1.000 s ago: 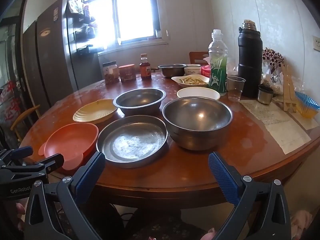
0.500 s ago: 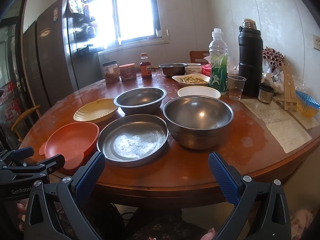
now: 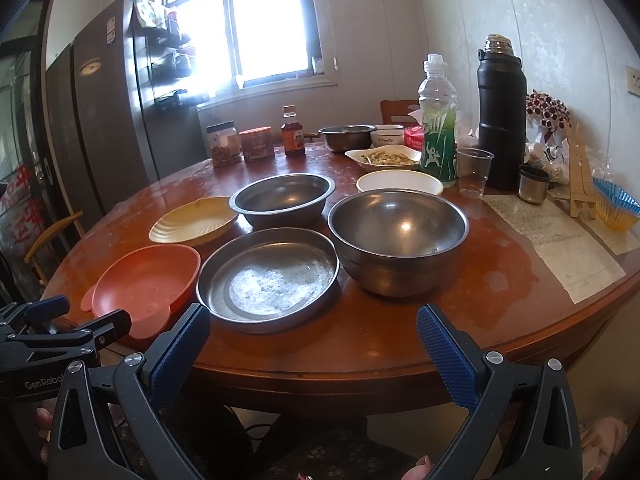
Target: Organize plates and bowls
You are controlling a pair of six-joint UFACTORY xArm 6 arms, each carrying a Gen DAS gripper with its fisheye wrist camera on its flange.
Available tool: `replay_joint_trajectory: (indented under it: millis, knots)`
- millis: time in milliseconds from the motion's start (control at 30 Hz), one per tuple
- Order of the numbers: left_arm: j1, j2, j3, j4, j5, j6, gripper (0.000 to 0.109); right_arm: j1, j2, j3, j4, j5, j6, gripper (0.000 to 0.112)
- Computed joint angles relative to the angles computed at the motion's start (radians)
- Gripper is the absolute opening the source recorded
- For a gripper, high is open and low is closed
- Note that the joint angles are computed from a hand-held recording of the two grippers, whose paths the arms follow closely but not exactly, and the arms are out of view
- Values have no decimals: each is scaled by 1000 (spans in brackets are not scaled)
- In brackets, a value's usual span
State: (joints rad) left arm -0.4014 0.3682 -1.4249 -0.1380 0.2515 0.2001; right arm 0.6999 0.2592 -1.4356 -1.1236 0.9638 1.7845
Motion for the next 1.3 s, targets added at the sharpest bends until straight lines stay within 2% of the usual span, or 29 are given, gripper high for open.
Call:
replay_joint_trajectory:
  millis: [633,900,1033,1100,1300]
  knots:
    - [0,1,-5,-25,1,17,101,1,18,-21,13,-4,-26,103]
    - [17,-1,-7,-136,-7,103,101,-4,40,-51,27,-27,-45,103]
    - [46,18,-39,-164,0,97,101,-23,54,-69,48,-114,-50,103]
    - [64,38,-72,-164,28,81,101,-41,68,-84,78,-185,-77,103]
    - [115,138,-226,-142,139,43,101,-63,172,-207,242,-292,-242,103]
